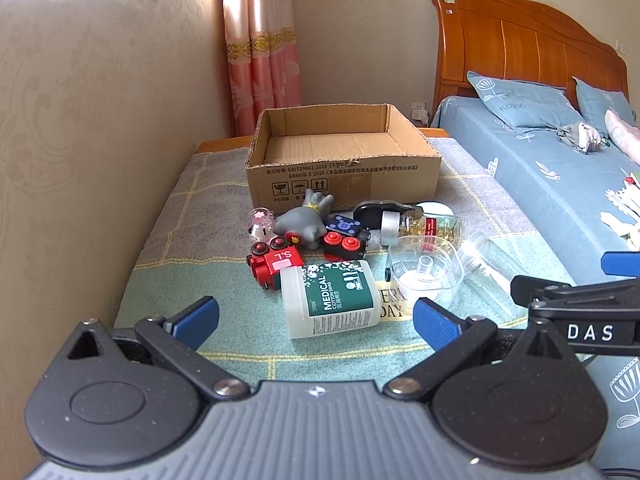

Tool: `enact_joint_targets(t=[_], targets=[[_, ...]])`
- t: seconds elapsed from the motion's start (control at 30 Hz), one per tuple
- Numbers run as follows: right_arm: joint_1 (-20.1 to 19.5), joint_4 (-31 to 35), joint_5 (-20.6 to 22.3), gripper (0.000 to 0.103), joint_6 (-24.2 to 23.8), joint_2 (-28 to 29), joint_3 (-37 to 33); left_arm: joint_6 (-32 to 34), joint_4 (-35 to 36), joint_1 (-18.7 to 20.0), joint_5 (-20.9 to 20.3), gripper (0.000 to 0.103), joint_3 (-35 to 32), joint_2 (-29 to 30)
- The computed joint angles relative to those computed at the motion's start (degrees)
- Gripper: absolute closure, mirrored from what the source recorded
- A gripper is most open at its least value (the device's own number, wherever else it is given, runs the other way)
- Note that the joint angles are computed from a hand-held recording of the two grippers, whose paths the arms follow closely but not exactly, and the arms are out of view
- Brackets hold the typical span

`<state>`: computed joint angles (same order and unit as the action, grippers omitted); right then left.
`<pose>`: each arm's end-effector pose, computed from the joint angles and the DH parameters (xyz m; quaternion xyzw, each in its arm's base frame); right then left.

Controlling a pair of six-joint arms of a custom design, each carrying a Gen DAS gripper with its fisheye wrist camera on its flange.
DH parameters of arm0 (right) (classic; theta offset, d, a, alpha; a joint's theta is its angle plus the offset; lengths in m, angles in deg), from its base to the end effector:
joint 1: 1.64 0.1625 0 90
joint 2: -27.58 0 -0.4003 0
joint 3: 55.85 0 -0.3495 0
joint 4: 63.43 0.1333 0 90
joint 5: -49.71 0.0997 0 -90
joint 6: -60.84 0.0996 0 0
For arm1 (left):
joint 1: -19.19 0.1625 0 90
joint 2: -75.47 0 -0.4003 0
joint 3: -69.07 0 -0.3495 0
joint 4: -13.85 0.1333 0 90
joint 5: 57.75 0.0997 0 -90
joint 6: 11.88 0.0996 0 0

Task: Organize rigid objects
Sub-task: 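Move the left tool toward the white MEDICAL cotton swab bottle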

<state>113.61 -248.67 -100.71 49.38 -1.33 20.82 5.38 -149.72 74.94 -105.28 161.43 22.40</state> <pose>0.3361 -0.6032 0.1375 0.0568 -0.8146 0.4007 0.4155 -0.1915 -0.6376 0.2566 0.2909 0.8486 -0.3228 0.3017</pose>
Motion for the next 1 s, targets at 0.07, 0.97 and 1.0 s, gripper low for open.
enact_joint_targets(t=[0.07,0.97,1.0], targets=[[-0.06,0.01,0.07,0.0,-0.26,0.0,-0.1,-0.12,0.17,-0.12,0.01,0.001,0.05,-0.05],[-9.44,-6.93,19.19,0.0,-9.39,-5.57,9.69,4.22,5.65,4.72,-6.2,0.001,-8.07,5.06],[-9.92,-5.86,19.99,0.0,-8.55,-5.8,9.76,4.02,6.44,4.9,-6.25,0.001,-8.82,5.52]])
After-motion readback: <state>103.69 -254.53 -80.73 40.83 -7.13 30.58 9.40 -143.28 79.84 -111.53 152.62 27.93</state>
